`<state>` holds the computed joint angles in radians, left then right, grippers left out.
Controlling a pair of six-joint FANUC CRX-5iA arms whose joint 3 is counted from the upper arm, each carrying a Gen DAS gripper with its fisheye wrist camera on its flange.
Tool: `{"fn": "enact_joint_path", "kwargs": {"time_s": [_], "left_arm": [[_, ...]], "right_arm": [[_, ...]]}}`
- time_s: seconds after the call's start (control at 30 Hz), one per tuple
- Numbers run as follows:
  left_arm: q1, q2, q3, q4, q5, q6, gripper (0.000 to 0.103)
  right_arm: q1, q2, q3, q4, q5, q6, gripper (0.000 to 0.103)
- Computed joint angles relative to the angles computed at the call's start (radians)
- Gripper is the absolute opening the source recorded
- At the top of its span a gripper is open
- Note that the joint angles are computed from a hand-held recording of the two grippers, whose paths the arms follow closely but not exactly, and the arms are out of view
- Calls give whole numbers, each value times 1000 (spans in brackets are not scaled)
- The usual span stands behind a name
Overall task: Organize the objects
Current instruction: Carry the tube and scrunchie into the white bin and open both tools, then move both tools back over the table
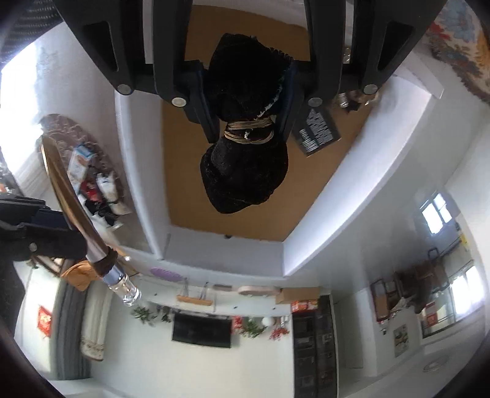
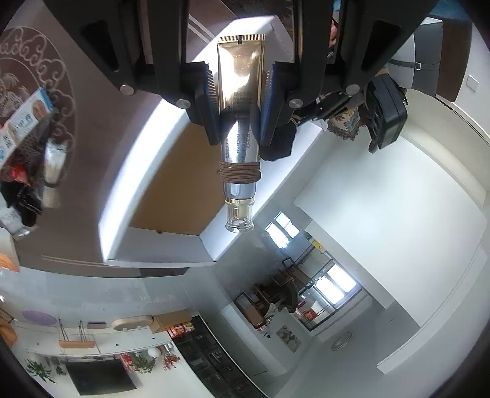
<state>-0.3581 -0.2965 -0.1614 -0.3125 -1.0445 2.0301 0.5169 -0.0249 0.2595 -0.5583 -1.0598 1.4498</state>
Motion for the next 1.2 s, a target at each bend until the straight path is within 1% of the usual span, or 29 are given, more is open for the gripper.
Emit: {"fn": "enact_joint_path", "kwargs": {"time_s": [0.03, 0.07, 0.1, 0.17, 0.2, 0.23, 0.3, 0.33, 0.37, 0.4, 0.43, 0.47, 0.53, 0.57, 0.63, 0.67, 0.7, 0.77, 0.8, 0.83, 0.87, 0.93, 1.07, 1.2], "left_arm": [[9, 18, 10, -8, -37, 21, 55], [17, 24, 10, -10, -61, 44, 59], [24, 18, 3, -5, -63, 56, 59], [22, -7, -17, 4, -35, 75, 60], [11, -14, -19, 5, -15, 86, 61], [-9, -17, -17, 7, 10, 93, 63], [-31, -22, -23, 51, 76, 56, 64], [-44, -26, -26, 78, 109, 29, 65], [-70, -14, -23, 107, 151, 0, 68], [-98, -3, -19, 126, 181, -19, 72], [-130, 14, -14, 151, 219, -40, 78], [-164, 36, -12, 185, 260, -68, 89], [-220, 89, -8, 248, 312, -115, 103], [-253, 135, 11, 262, 324, -116, 103], [-307, 234, 53, 269, 321, -117, 103], [-328, 281, 78, 260, 319, -111, 103], [-342, 321, 97, 245, 316, -100, 103], [-372, 412, 158, 195, 293, -58, 103], [-380, 445, 185, 169, 275, -39, 103], [-382, 477, 210, 151, 258, -27, 103], [-389, 504, 232, 133, 242, -9, 103], [-391, 525, 245, 109, 229, 17, 103], [-392, 572, 297, 74, 177, 44, 103], [-412, 600, 342, 13, 124, 67, 103]], "right_arm": [[11, 34, 25, -1, -17, -17, 37], [17, 64, 44, 5, -39, -45, 54], [12, 80, 50, -2, -51, -62, 59], [-4, 50, -2, 4, -22, -49, 59], [-7, 30, -30, 28, -2, -47, 62], [-4, -8, -87, 99, 33, -61, 66], [-6, -74, -197, 226, 101, -93, 83], [-3, -129, -294, 333, 155, -135, 85], [-8, -169, -366, 398, 188, -163, 86], [-10, -226, -470, 499, 227, -225, 86], [-26, -272, -575, 616, 246, -301, 86], [-21, -315, -679, 741, 277, -412, 86], [-57, -387, -837, 900, 273, -547, 86], [-73, -414, -893, 937, 262, -585, 86], [-105, -461, -964, 980, 232, -628, 86], [-98, -482, -990, 1012, 218, -668, 86], [-106, -485, -1012, 1040, 228, -695, 86], [-124, -492, -1028, 1051, 231, -717, 86], [-113, -495, -1015, 1040, 211, -732, 86], [-124, -491, -1005, 1021, 220, -732, 86], [-116, -497, -1003, 1028, 209, -747, 86], [-99, -469, -984, 1042, 187, -765, 87], [-65, -475, -998, 1074, 165, -791, 89], [-80, -462, -985, 1041, 156, -770, 103]]}}
